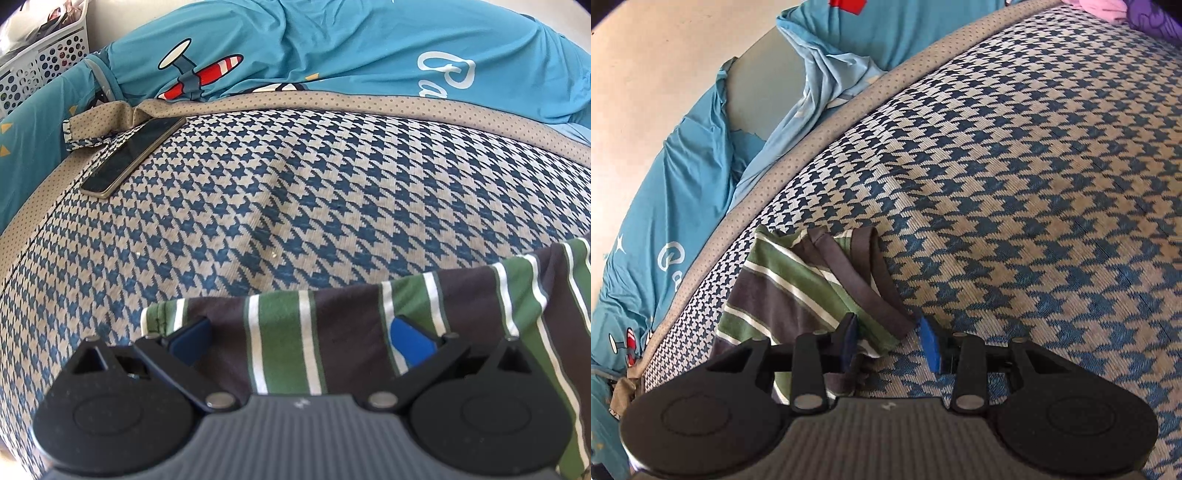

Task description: Fold clothes

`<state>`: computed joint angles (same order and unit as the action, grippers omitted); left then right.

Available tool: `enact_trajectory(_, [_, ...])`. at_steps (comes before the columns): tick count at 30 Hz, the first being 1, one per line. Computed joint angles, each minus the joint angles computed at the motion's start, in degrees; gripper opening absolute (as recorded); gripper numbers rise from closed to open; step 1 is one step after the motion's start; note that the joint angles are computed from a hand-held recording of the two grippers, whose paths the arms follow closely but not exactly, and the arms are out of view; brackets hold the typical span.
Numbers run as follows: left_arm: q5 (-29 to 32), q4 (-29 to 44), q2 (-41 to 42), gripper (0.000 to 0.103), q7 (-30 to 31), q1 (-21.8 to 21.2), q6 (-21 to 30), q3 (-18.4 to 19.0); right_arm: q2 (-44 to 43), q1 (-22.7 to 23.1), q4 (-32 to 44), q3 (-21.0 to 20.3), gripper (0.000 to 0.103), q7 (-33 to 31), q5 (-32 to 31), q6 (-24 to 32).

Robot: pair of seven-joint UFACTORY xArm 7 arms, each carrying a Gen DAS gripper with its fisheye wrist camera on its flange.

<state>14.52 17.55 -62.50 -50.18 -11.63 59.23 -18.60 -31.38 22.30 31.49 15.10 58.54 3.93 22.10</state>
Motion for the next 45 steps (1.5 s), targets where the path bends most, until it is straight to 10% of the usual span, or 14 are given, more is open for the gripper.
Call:
enact_trajectory(8, [-0.26, -0.02, 0.12, 0.103, 0.26, -0.51, -0.29, 0.10, 1.73, 1.71, -4.15, -1.04, 0.036, 0.79, 5.00, -12.21])
enact_trajectory(19, [-0.64, -0.17, -0.02, 0.103, 0.81, -0.73, -0.32, 0.48, 0.52, -18.88, 1.19, 18.87, 0.011, 6.87, -20.14, -12.22])
enact_trajectory(26, [-1.24, -0.26, -0.21, 0.103, 1.27, -1.16, -0.67, 0.55, -1.46, -20.65, 3.74, 21.86, 0.010, 6.29, -30.08, -5.84])
enact_trajectory(45, [1.33, 0.22, 0.51, 0.103, 0.41, 0.25, 0.11, -0.61, -0.09, -11.45, 3.30, 10.47, 0.023, 9.25, -30.05, 4.09])
